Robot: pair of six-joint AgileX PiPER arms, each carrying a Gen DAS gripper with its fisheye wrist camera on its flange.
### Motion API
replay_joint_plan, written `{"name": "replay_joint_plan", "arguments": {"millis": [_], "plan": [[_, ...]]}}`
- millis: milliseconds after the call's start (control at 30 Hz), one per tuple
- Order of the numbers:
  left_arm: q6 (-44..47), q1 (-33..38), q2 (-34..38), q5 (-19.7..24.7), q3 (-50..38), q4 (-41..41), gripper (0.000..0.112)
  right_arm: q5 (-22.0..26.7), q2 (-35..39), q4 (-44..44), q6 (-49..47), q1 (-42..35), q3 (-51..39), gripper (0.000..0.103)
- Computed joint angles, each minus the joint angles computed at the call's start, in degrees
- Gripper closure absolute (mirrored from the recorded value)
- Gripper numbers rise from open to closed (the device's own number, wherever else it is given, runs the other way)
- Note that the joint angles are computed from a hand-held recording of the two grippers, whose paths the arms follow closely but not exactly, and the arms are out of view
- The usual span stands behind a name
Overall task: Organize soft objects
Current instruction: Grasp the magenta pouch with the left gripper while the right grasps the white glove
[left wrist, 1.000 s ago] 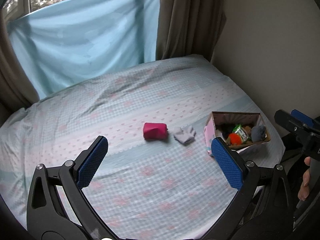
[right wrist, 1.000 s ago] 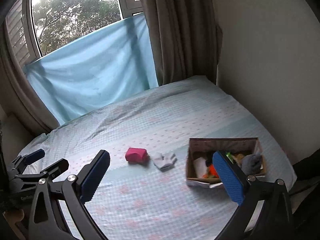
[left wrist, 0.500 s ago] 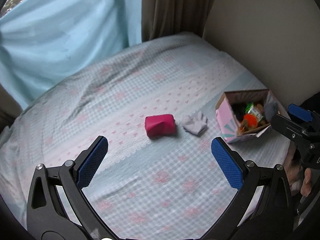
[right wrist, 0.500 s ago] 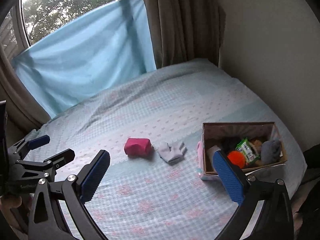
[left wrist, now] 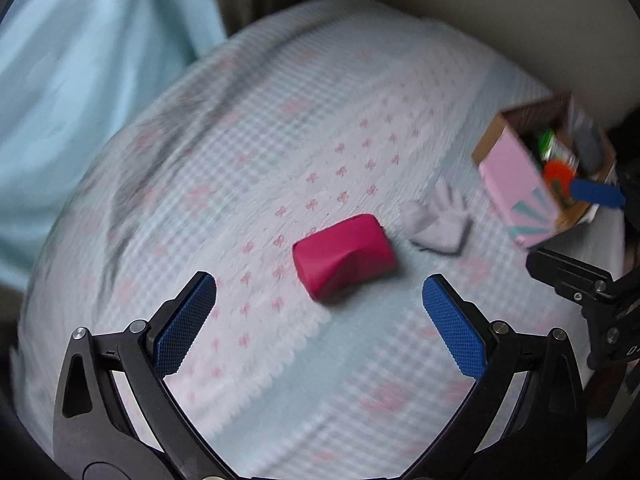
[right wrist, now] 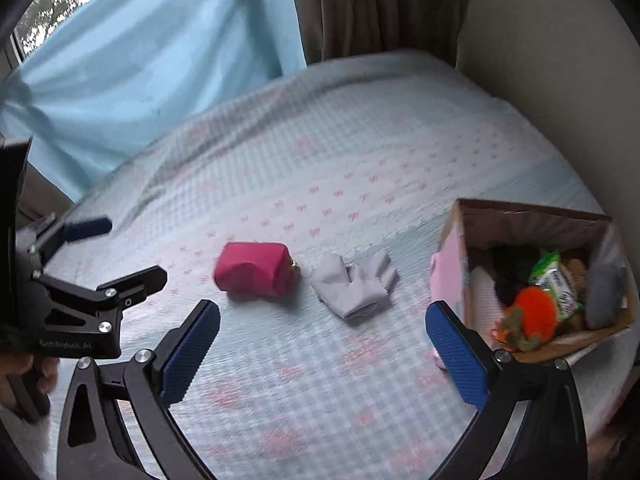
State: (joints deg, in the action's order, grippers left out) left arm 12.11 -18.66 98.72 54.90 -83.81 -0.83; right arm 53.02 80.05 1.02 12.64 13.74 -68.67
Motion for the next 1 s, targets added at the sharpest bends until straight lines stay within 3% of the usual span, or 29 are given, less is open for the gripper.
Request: {"name": "replay_joint_plan", "arguments": {"millis": [367, 700, 833, 1000], "plan": [[20.7, -3.05, 19.97, -1.49, -10.19, -0.75, 0.01, -7.09, 17.65, -1.5, -1.8, -2.73, -0.9, 0.001], [29.93, -5.33, 27.6, -2.0, -12.53, -0.41, 0.01, -10.84, 26.4, -1.02, -4.44, -4.35, -1.86, 0.001], [30.24, -5.35, 29.2, -1.81, -13.1, -0.12, 0.015, -11.59, 28.28, -0.41, -6.27, -5.12, -2.13, 0.001], [30.14, -4.24, 30.55, 1.81, -17.05, -1.44, 0.032, -13.4, 28.95, 0.5, -9.02, -5.79, -1.6, 0.004]]}}
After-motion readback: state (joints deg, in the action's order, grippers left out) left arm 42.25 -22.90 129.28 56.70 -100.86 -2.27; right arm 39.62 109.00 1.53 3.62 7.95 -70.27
